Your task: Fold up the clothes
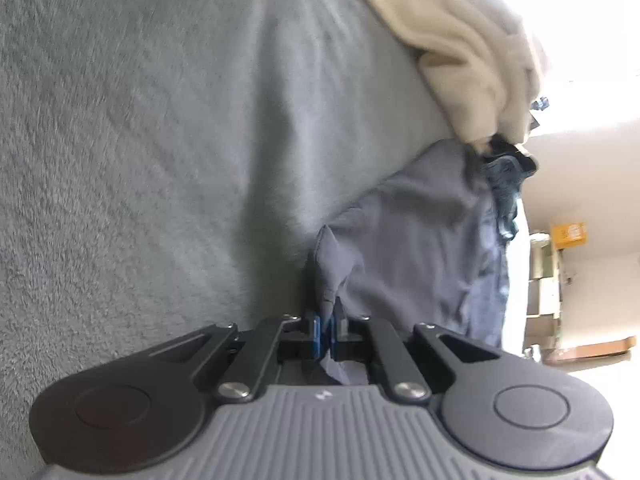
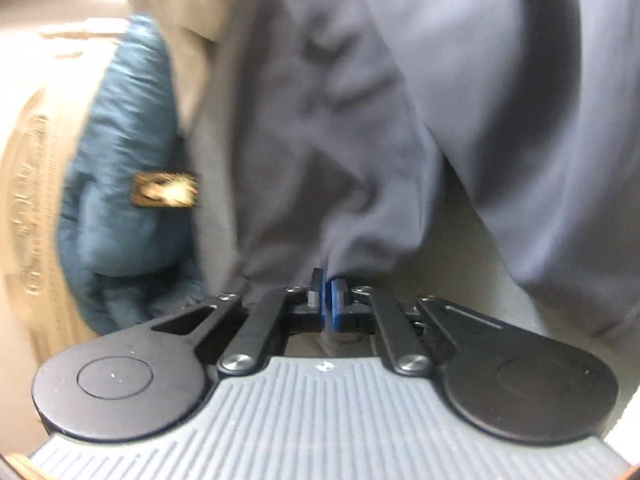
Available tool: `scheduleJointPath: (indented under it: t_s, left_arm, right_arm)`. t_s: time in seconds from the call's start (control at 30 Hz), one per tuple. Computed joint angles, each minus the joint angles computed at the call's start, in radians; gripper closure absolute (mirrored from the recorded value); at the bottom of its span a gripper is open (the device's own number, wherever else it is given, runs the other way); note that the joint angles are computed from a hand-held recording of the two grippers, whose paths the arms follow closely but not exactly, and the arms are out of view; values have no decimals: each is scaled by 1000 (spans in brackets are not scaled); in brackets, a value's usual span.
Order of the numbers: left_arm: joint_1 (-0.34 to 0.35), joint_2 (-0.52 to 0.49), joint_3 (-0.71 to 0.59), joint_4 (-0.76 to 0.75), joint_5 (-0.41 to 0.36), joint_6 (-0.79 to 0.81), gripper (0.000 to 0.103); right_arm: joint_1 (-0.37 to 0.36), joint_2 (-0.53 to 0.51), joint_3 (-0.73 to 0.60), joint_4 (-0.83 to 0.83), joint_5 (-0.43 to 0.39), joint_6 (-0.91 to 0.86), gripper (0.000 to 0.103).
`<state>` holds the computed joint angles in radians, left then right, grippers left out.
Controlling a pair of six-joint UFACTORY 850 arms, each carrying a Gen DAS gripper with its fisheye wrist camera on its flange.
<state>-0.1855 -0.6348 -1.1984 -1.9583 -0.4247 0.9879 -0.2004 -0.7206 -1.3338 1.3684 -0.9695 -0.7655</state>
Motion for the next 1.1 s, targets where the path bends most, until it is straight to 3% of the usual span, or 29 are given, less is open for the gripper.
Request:
scheduleJointPath:
  t_s: [0.13, 0.3, 0.37, 0.5, 0.57, 0.63, 0.73, 0.97, 1.1]
  left_arm:
    - [0, 25, -4, 117, 23, -63, 98]
    - [-16, -36, -83, 480, 57, -373, 97]
    - [-10, -17, -53, 566, 63, -437, 92]
    - [-2, -23, -39, 500, 59, -381, 89]
    - [0, -26, -40, 495, 58, -372, 87]
    - [2, -30, -40, 477, 53, -355, 87]
    - [6, -35, -39, 447, 45, -330, 87]
    - [22, -37, -16, 329, 6, -240, 87]
    - [23, -34, -2, 276, -2, -191, 87]
  right_arm:
    - [-30, 9, -24, -19, -54, 5, 102]
    - [-19, -17, -64, -242, -10, 127, 102]
    - [-10, -37, -71, -301, -1, 186, 98]
    - [10, -37, -61, -303, 22, 146, 94]
    - [29, -22, -52, -297, 70, 78, 65]
    - [44, -2, -33, -304, 116, -16, 54]
    - [84, 27, -15, -347, 184, -171, 52]
    - [137, 79, 54, -360, 247, -493, 46]
    - [149, 61, 47, -339, 253, -479, 47]
